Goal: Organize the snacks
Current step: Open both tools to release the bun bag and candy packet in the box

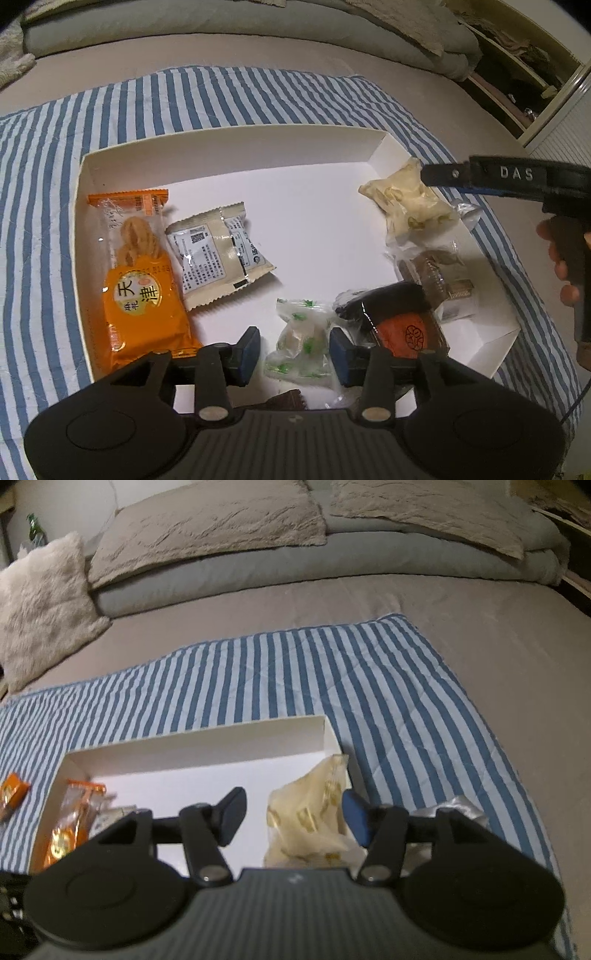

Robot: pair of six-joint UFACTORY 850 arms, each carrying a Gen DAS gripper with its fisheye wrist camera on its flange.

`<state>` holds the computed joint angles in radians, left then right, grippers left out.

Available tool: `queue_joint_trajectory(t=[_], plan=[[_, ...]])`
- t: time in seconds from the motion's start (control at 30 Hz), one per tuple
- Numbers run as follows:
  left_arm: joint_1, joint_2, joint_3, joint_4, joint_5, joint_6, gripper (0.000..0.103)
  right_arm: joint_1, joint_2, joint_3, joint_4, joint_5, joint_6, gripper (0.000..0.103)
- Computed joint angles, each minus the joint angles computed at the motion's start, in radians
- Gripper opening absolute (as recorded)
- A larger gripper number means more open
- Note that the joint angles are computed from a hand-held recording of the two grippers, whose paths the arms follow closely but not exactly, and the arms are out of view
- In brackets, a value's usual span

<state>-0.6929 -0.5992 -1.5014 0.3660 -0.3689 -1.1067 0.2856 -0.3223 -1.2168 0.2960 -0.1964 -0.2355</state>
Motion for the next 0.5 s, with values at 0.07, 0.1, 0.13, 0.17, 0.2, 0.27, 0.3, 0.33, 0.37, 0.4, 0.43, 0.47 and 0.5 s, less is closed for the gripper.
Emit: queue_joint_trajectory(t=[0.07, 0.1, 0.13, 0.17, 0.2, 0.27, 0.3, 0.33, 0.37, 0.4, 0.43, 0.47, 0.5], plan=[[-0.004, 0.007, 0.004, 0.018, -0.003, -0.014, 0.047, -0.001, 0.001, -0.002, -0.011, -0.014, 0.0, 0.063], [-0.004, 0.012, 0.008, 0.023, -0.002, -0.018, 0.047, -0.003, 0.007, 0.004, -0.007, -0.014, -0.009, 0.063], [-0.006, 0.016, 0.011, 0.033, -0.001, -0.026, 0.047, -0.005, 0.015, 0.012, 0.003, -0.012, -0.023, 0.063], [-0.008, 0.018, 0.013, 0.045, 0.0, -0.037, 0.047, -0.008, 0.021, 0.018, 0.03, -0.01, -0.055, 0.059], [-0.009, 0.021, 0.014, 0.056, 0.002, -0.046, 0.047, -0.013, 0.031, 0.029, 0.051, -0.008, -0.08, 0.054], [-0.01, 0.023, 0.016, 0.059, 0.005, -0.046, 0.047, -0.018, 0.035, 0.03, 0.015, -0.009, -0.028, 0.037], [-0.01, 0.02, 0.013, 0.054, 0.005, -0.041, 0.047, -0.019, 0.034, 0.031, -0.007, -0.011, 0.002, 0.036], [-0.01, 0.018, 0.012, 0.047, 0.006, -0.033, 0.047, -0.021, 0.029, 0.028, 0.01, -0.017, -0.01, 0.035], [-0.009, 0.016, 0.011, 0.037, 0.005, -0.023, 0.047, -0.021, 0.022, 0.025, 0.03, -0.027, -0.032, 0.033], [-0.008, 0.015, 0.01, 0.028, 0.006, -0.012, 0.047, -0.019, 0.012, 0.018, 0.017, -0.038, -0.027, 0.031], [-0.007, 0.011, 0.007, 0.021, 0.006, -0.006, 0.047, -0.012, 0.001, 0.011, -0.036, -0.044, 0.013, 0.029], [-0.005, 0.009, 0.005, 0.014, 0.006, 0.0, 0.047, -0.004, -0.008, 0.005, -0.106, -0.043, 0.07, 0.028], [-0.004, 0.007, 0.005, 0.01, 0.007, 0.003, 0.047, 0.003, -0.015, 0.002, -0.164, -0.036, 0.116, 0.028]])
